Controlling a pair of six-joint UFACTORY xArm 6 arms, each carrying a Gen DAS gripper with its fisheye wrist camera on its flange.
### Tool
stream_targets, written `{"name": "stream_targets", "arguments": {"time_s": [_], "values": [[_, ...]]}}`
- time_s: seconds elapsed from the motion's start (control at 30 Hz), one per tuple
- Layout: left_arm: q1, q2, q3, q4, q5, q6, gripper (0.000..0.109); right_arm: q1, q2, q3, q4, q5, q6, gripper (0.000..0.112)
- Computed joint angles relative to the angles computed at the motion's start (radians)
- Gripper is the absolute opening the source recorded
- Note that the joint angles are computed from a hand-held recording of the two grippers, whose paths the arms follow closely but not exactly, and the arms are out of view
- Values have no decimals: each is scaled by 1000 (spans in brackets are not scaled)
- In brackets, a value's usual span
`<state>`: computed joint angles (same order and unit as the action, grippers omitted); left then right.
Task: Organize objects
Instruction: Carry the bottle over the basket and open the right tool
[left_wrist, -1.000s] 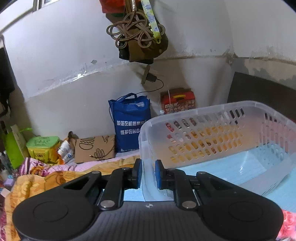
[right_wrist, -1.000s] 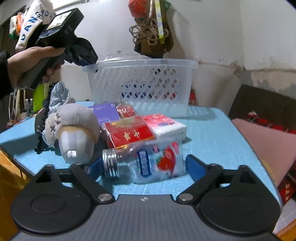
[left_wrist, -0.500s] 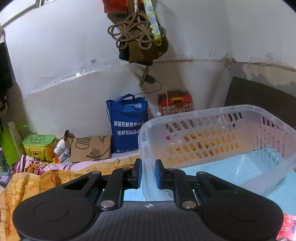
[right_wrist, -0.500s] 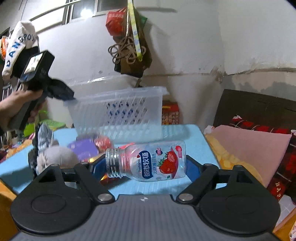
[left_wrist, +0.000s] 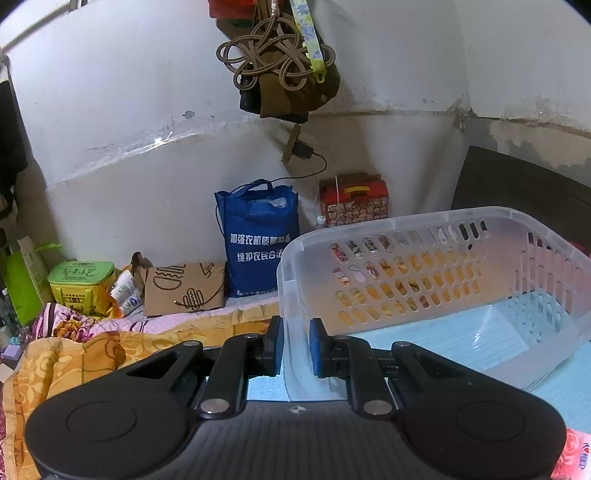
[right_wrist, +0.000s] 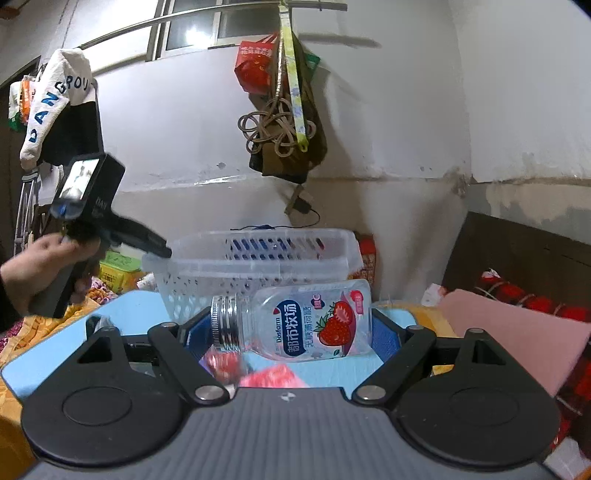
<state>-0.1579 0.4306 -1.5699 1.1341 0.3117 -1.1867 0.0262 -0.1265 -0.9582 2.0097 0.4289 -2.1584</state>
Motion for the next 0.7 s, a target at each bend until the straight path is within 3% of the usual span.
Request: {"name": "stream_targets", "arguments": {"time_s": [0.23, 0.43, 0.53, 0.63, 0.7], "values": [[5, -2, 6, -6, -15, 10, 19, 35, 151, -231, -209, -30, 281, 87], [7, -4, 10, -41, -24, 26, 19, 122, 329, -445, -430, -174, 476, 87], [8, -3, 10, -40, -26, 29, 19, 148, 389, -501, -534, -216, 557, 87], [8, -2, 8, -58, -27, 48, 19, 152, 437, -535, -730, -221, 764, 87], [4, 0, 4, -47, -19, 45, 19, 160, 461, -554, -803, -245, 822, 87]]}}
